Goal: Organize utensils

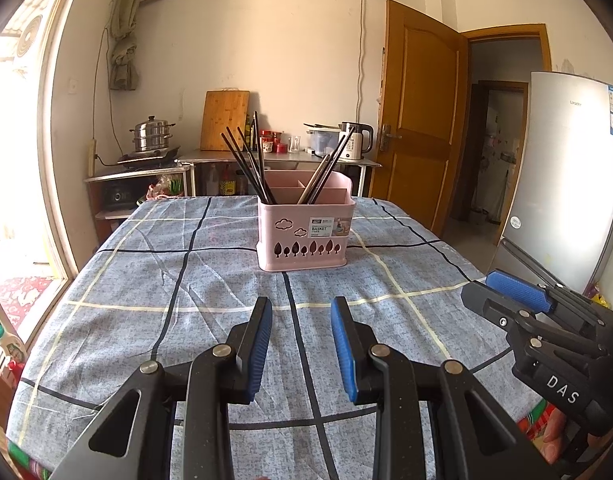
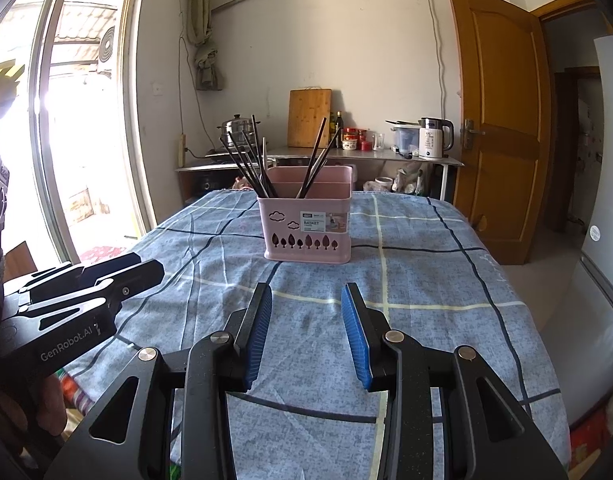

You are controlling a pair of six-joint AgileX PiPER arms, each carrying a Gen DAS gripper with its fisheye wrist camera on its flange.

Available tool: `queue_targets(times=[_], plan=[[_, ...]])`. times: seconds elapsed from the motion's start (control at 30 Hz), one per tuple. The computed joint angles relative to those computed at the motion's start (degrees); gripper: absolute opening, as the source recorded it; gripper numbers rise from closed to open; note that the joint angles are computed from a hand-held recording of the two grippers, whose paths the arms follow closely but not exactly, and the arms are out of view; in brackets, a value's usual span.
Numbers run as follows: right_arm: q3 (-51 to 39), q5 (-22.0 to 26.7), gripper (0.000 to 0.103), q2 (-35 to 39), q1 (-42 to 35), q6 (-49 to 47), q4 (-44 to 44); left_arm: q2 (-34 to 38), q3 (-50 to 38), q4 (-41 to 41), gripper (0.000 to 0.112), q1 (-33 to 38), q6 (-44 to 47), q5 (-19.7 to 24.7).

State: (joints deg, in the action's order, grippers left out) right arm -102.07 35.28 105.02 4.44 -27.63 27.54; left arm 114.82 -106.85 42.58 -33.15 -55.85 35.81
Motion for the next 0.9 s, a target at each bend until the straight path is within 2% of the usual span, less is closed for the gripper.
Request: queue_targets(times=[0.9], plan=[[0.74,0.26,0.038,-0.48,-0.07,-0.13,0.20,0.46,-0.17,1.33,0.030,-0.75,-0.56,1.19]])
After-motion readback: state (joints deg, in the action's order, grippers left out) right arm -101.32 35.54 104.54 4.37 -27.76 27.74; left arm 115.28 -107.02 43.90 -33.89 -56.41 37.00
